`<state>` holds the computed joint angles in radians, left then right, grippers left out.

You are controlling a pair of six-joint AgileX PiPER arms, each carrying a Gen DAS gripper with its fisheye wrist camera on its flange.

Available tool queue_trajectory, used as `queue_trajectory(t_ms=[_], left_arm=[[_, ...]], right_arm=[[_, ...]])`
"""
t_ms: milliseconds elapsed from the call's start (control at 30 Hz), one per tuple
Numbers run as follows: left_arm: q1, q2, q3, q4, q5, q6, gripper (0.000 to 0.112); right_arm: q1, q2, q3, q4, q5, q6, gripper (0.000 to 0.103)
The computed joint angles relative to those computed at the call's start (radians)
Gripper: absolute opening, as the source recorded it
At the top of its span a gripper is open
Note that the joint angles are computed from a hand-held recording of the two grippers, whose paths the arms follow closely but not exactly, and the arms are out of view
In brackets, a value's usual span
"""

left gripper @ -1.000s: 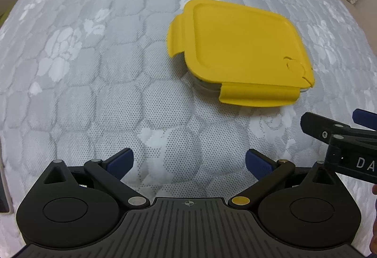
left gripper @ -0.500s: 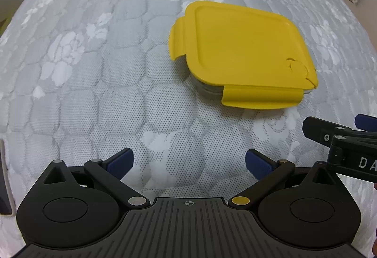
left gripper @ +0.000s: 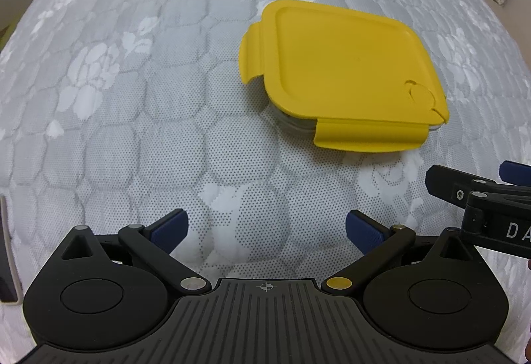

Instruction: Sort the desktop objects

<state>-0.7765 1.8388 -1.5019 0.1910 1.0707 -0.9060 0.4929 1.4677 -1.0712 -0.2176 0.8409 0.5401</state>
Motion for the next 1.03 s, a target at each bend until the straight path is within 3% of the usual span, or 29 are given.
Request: queue_trajectory(t_ms=[467,567,700,833,933,1033], left_arm=[[0.01,-0.004,0.0,-0.034,-0.006,0.005,0.103],[0.005,-0.013,-0.012,0.017,0.03,-0.038,0.103],[0.031,-0.062,0.029,0.084,-0.046,-0.025,0.103],[0.113,-0.033,0.102,0.317,-0.184,-0.084,0.103],[0.223,0.1,0.101,0.538,-0.321,-0.204,0.103],[0.331,0.313,-0.051,0.653,-0.374,-0.261,0.103]], right_arm=[[0.006,-0.01,-0.002,-0.027,-0.001,-0.015,0.102],[-0.035,-0.03,-0.047,-0.019,0.024,-0.086,0.102],[-0.217,-0.04,-0.112,0.058,-0.105,-0.361,0.103],[-0.389,0.11,-0.121,-0.023,-0.367,-0.395,0.103],[-0.472,0.338,-0.151,-0.199,-0.552,-0.237,0.102],[-0.516,0.565,-0.247,-0.359,-0.668,-0.058,0.087]])
